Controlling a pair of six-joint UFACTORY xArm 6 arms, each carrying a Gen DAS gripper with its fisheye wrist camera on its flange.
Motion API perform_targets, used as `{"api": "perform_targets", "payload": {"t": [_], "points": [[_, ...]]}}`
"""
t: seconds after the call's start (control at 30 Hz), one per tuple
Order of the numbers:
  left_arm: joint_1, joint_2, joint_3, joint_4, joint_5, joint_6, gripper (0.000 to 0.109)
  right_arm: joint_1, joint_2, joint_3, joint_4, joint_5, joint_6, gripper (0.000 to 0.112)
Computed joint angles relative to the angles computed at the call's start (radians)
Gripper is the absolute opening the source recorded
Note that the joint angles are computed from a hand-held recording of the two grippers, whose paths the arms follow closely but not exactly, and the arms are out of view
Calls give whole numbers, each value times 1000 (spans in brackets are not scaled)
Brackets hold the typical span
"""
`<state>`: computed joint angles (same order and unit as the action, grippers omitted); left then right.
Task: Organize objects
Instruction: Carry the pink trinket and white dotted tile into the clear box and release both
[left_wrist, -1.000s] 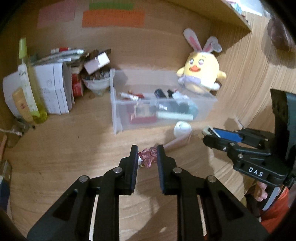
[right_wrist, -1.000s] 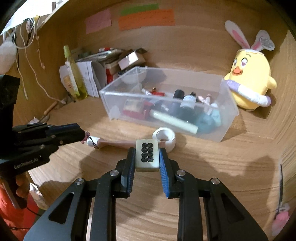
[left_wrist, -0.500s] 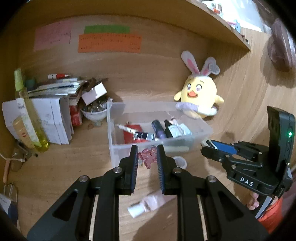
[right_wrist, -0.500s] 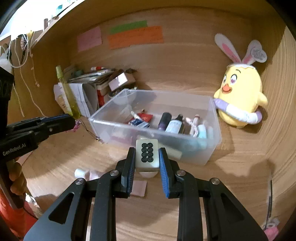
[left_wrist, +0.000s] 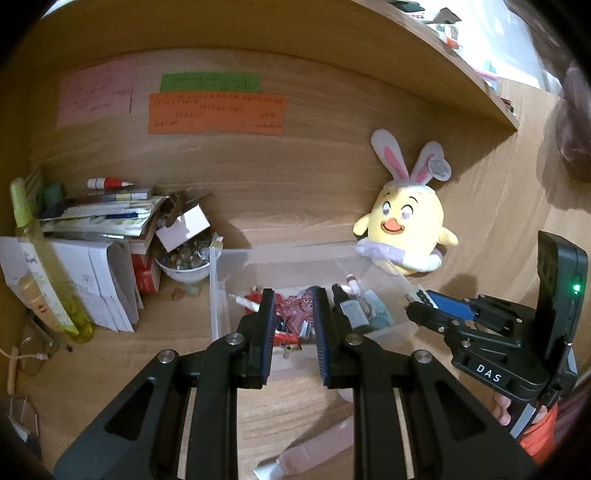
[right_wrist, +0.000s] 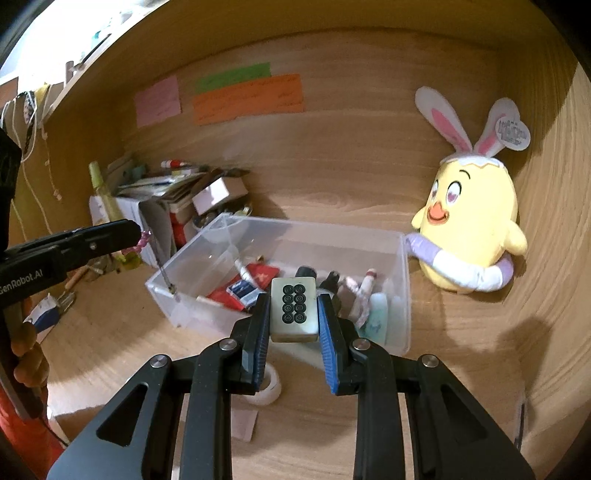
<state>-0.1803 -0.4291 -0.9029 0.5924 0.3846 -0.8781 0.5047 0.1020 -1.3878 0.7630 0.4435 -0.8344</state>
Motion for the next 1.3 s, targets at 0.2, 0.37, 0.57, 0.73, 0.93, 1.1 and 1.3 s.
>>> {"api": "perform_targets", "payload": {"t": [0.2, 0.37, 0.57, 0.73, 0.93, 1.1, 1.3], "points": [[23, 61, -61, -13, -4, 13, 19, -9, 59, -87, -16, 2, 7, 23], [41, 120, -99, -49, -5, 39, 19, -14, 121, -158, -67, 9, 52, 23], [60, 200, -129, -162, -1, 123, 19, -26, 187, -214, -132, 35, 118, 23], [68, 245, -136, -291, -1, 231, 19, -32, 232, -250, -186, 56, 168, 23], [65, 289, -144, -369, 21, 304, 19, -31, 280, -291, -296, 67, 245, 23], [60, 299, -153, -333, 40, 278, 19, -29, 299, -306, -338, 73, 276, 23], [59, 297, -153, -342, 43, 276, 27, -25, 306, -311, -359, 71, 286, 23]]}}
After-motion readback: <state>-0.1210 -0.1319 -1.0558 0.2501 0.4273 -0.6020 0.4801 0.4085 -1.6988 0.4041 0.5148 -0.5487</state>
